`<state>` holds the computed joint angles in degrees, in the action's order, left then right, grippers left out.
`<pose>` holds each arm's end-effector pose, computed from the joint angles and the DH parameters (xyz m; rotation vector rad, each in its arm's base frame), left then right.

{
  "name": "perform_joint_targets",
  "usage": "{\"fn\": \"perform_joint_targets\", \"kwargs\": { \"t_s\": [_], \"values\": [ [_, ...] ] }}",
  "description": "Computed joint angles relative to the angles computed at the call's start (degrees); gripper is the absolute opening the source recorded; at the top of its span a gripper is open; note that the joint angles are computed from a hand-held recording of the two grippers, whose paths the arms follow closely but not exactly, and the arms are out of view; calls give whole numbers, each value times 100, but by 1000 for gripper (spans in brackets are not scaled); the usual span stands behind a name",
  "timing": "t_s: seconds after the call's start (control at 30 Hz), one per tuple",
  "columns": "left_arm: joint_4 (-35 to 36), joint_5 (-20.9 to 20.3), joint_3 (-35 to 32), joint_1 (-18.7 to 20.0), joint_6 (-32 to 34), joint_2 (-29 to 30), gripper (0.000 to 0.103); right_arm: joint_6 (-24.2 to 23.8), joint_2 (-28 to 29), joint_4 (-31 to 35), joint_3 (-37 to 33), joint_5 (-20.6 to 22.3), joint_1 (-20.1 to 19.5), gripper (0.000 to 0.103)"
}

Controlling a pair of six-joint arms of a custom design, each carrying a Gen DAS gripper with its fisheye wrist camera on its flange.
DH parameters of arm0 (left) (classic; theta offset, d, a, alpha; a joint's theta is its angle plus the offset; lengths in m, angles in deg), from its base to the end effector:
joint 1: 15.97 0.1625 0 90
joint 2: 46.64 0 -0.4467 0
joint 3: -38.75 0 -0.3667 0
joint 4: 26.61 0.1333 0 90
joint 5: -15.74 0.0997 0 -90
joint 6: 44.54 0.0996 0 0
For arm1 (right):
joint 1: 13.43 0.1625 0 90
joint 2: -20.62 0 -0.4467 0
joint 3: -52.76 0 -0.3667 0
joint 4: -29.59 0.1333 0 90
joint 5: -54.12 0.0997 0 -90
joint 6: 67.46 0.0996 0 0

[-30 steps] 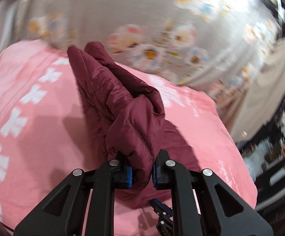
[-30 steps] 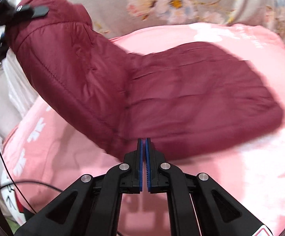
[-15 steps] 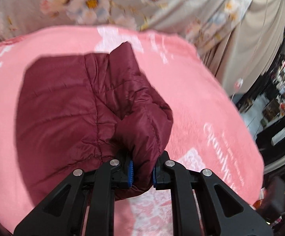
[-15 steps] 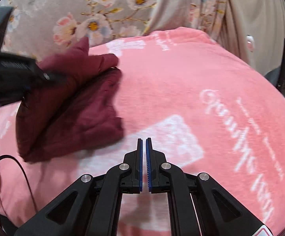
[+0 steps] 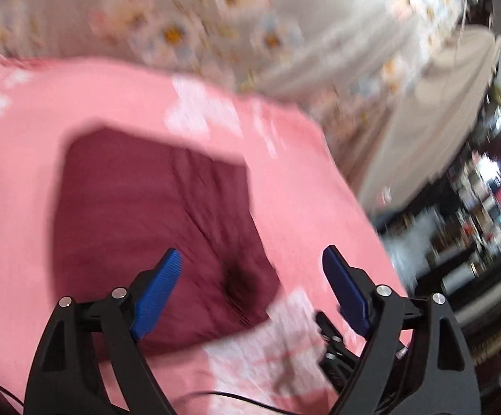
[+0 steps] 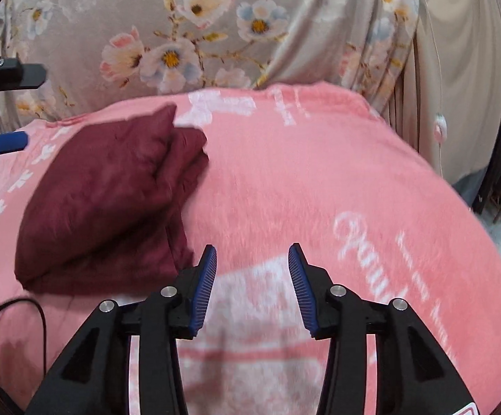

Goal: Fold large clothes

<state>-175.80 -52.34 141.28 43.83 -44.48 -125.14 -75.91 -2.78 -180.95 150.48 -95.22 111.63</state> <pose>-0.1337 -0.5686 0.4328 0.5589 2.7183 -0.9869 0.3921 -0.4758 0.0237 0.2977 -2.0945 1.1232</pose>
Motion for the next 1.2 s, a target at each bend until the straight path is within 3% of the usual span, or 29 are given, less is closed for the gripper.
{"fn": "perform_joint_targets", "kwargs": {
  "t_s": [0.13, 0.27, 0.33, 0.4, 0.57, 0.6, 0.67, 0.73, 0.77, 0.8, 0.83, 0.9, 0.97, 1.2],
  "values": [
    [-248, 948, -464, 102, -169, 170, 82, -558, -31, 55, -531, 541, 58, 50],
    [-145, 1307, -976, 328, -415, 381, 82, -1115, 192, 470, -1376, 725, 109, 57],
    [-204, 1543, -1059, 341, -319, 428, 82, -1136, 353, 1038, -1986, 739, 91, 57],
    [-239, 1699, -1231, 357, -173, 616, 82, -812, 436, 1748, -2501, 880, 28, 57],
    [-336, 2032, -1814, 420, 205, 1220, 82, 743, 731, 4057, -3968, 1337, -265, 57],
    [-314, 2072, -1928, 457, 266, 1337, 82, 926, 807, 4374, -4166, 1327, -316, 57],
    [-177, 2178, -2136, 522, 320, 1536, 82, 1490, 1133, 5325, -4819, 917, -414, 57],
    [-26, 2249, -2281, 603, 300, 1691, 82, 1889, 1270, 5843, -5025, 848, -517, 57],
    [45, 2260, -2342, 654, 283, 1764, 82, 1976, 1274, 5901, -4996, 933, -566, 50],
    [113, 2285, -2402, 699, 248, 1833, 82, 1984, 1264, 5789, -4899, 1125, -633, 16],
    [150, 2298, -2431, 733, 215, 1879, 81, 1902, 1227, 5485, -4731, 1304, -679, 8],
    [222, 2286, -2470, 788, 185, 1944, 80, 1455, 1172, 4411, -4368, 1401, -667, 5],
    [211, 2284, -2527, 814, 216, 2038, 79, 894, 1226, 3508, -4231, 1181, -610, 5],
    [339, 2357, -2824, 949, -21, 2576, 81, 1060, 1158, 3580, -3902, 1445, -942, 7]
  ]
}}
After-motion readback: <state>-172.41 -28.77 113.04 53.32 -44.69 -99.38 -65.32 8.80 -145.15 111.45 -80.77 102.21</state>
